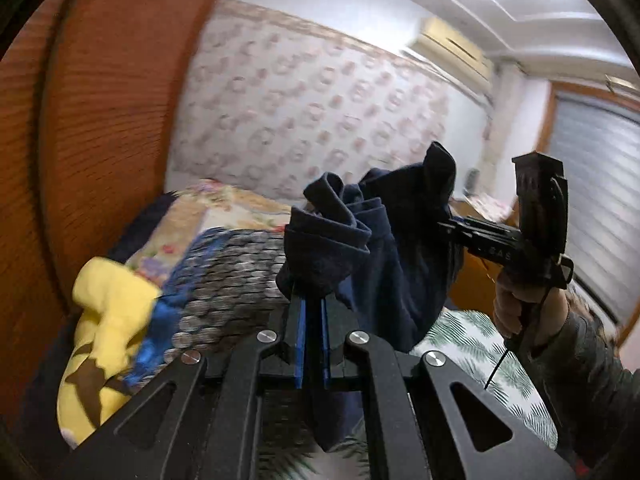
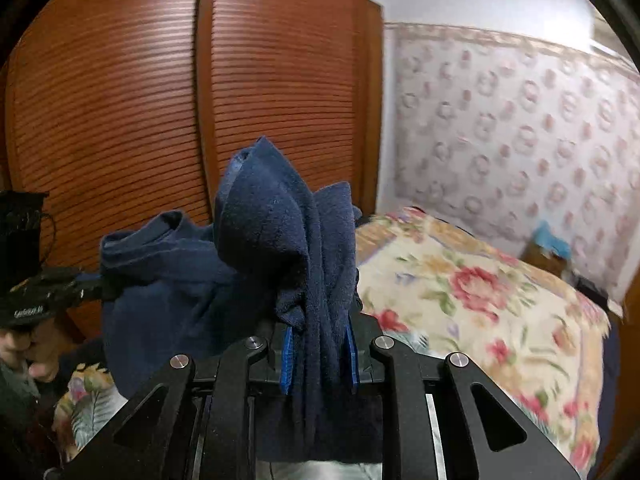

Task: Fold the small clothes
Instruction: 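Carry the folded shirt with both grippers toward the patterned pillow, then lower the folded shirt onto the patterned pillow and open both grippers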

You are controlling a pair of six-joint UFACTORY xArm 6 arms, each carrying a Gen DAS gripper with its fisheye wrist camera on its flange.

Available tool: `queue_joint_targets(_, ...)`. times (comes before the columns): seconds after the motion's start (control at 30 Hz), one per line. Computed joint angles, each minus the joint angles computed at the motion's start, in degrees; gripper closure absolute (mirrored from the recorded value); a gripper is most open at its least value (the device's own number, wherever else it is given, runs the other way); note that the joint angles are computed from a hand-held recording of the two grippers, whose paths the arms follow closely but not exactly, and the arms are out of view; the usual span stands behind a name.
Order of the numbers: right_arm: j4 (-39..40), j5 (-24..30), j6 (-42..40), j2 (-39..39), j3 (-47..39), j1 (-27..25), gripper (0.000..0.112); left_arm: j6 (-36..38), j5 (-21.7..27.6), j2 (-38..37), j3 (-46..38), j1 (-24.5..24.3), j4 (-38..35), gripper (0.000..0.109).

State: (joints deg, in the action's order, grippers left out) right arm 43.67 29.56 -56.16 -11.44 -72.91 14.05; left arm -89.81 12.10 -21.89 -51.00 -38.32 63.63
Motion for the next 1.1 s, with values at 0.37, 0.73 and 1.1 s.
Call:
queue_joint_targets(0.37, -16.2, 1.5, 8.7, 27.6, -25.0, 4.8, 0.091, -3.7, -3.7, 0.9, 6.1, 5.2, 0.5, 0.102)
queue_joint_targets(0.73, -21.1, 2.3, 18.6, 33.9, -32.4, 5.5, 0.066, 6.4, 4.2, 0.1, 4.8, 3.0, -4.7, 0.095)
queue_joint_targets(1.1, -3.5, 0.2, 4.8, 20.1, -15.5, 4.8, 0.066, 15.9, 5.2, 7.2, 2.5, 1.9, -12.8, 0.057)
